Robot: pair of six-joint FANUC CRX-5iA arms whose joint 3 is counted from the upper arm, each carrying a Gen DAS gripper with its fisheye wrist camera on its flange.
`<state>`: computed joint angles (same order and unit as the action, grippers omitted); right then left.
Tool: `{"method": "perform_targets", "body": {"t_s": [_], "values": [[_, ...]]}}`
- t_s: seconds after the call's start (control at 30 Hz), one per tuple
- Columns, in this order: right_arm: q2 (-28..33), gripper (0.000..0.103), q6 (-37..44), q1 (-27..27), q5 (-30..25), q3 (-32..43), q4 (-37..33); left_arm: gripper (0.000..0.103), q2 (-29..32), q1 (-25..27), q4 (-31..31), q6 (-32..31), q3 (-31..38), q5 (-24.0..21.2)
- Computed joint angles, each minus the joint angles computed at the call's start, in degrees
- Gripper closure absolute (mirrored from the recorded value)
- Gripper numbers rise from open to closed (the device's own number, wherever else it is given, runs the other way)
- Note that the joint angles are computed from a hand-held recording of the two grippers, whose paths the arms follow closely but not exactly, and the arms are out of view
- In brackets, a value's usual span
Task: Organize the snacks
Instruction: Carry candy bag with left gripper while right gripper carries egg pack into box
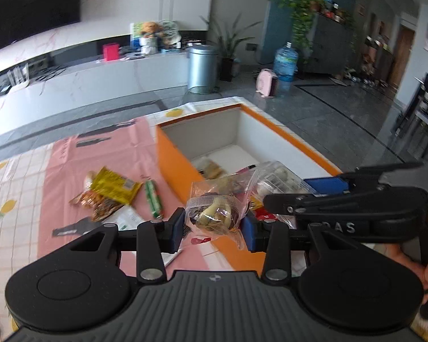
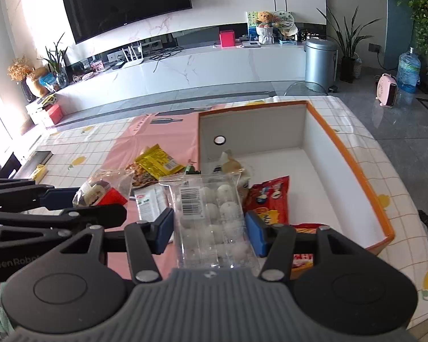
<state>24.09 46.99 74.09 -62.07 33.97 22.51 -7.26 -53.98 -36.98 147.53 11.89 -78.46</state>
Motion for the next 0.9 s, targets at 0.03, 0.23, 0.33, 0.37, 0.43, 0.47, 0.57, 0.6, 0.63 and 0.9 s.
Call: {"method": "perform_targets", "body": {"t_s": [0.03, 0.23, 0.33, 0.37, 0.43, 0.47, 0.57, 0.6, 0.63, 0.9], "values": [[-0.13, 0.051, 0.75, -0.41, -0.61, 0.13, -0.06, 0.057, 1.04, -0.04, 0.22, -1.43, 0.97, 0.6], [0.89, 0.051, 5.59, -3.29, -4.78, 2.08, 1.62, 0.057, 5.51, 2.93, 4.57, -10.03, 4.64, 3.99], [2.17, 0.051, 8.35, -5.06, -6.59, 4.03, 1.18, 0.057, 7.4, 5.08, 7.61, -14.54, 5.61, 5.47], [2.64, 0.051, 9.32, -5.73, -7.16, 4.9, 0.41, 0.057, 8.01, 5.78, 8.64, -16.01, 5.88, 5.88], [3.95, 0.051, 11.34, -7.0, -8.54, 6.98, -1.05, 0.057, 9.17, 7.07, 10.09, -18.78, 6.24, 6.68], [4.48, 0.051, 12.3, -7.46, -9.09, 7.68, -1.47, 0.057, 9.78, 7.68, 10.8, -20.0, 6.45, 7.0], [6.74, 0.051, 15.63, -8.6, -11.03, 10.74, -2.79, 0.057, 11.36, 10.11, 14.18, -23.8, 6.39, 8.51], [7.41, 0.05, 16.96, -9.02, -11.31, 11.66, -3.45, 0.057, 11.85, 10.88, 15.31, -24.97, 6.24, 8.99], [8.04, 0.05, 18.28, -9.39, -11.61, 12.53, -4.08, 0.057, 12.37, 11.57, 16.33, -26.27, 6.29, 9.15], [14.57, 0.05, 28.58, -10.82, -15.0, 20.59, -5.01, 0.057, 15.35, 14.99, 20.4, -32.37, 6.68, 8.34]]}}
